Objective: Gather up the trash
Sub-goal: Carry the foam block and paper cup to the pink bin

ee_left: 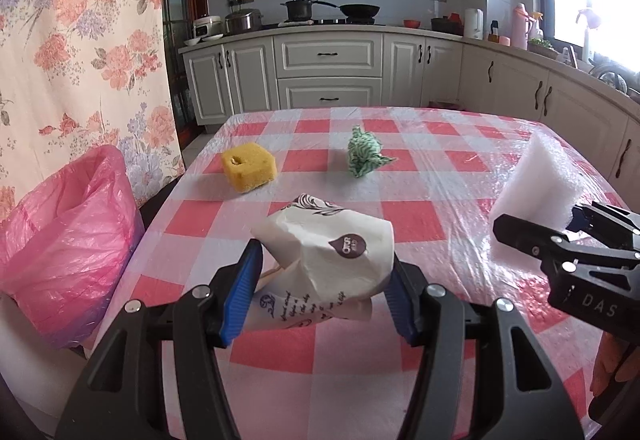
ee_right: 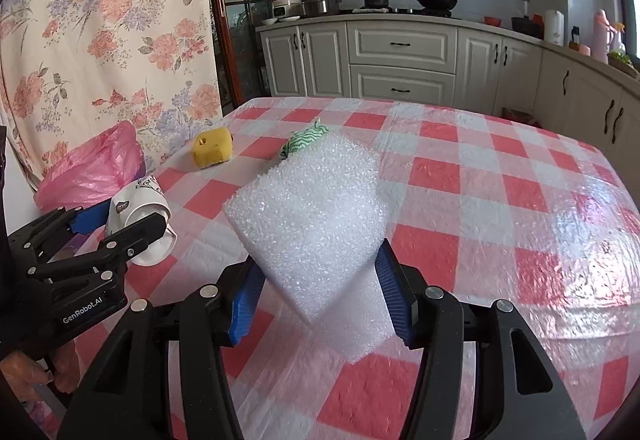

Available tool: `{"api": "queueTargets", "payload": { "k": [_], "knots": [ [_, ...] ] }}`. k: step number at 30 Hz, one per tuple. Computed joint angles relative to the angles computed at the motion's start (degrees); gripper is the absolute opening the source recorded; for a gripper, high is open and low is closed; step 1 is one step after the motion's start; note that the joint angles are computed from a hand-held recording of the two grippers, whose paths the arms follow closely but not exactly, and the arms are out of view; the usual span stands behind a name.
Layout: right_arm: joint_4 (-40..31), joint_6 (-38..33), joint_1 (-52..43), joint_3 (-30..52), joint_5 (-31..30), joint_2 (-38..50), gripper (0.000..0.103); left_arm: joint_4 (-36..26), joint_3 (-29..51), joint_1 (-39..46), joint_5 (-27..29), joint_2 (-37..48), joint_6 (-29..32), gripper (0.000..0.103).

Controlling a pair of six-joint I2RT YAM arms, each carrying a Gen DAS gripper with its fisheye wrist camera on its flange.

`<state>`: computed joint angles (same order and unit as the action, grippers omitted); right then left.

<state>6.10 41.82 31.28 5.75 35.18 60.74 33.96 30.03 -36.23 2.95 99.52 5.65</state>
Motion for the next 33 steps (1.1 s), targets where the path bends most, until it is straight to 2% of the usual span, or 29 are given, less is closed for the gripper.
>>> {"api": "queueTargets", "payload": {
  "k": [5,12,20,25,33],
  "knots": [
    [-10.9,9.3,9.8,2.4,9.0,-1.8,0.052,0.8,-3.9,-0.3,0.0,-4.7,-0.1,0.056],
    [-26.5,22.1,21.0,8.2,17.6,-1.8,0.052,0.7,-9.4,1.5,1.6,-12.7,0.5,0.056],
    [-35.1,30.5,28.4,16.0,22.5,6.5,0.052,-2.5,-13.7,6.5,4.6,-23.3,1.1,0.056],
    [-37.4,31.6,29.9,18.9,24.1,8.1,0.052,-4.9,-15.1,11.2,7.3,-28.2,1.8,0.056],
    [-29.2,20.1,27.9,22.0,22.8,11.0,0.052,-6.4,-14.2,20.9,12.4,-29.1,3.0,0.056]
  ]
}}
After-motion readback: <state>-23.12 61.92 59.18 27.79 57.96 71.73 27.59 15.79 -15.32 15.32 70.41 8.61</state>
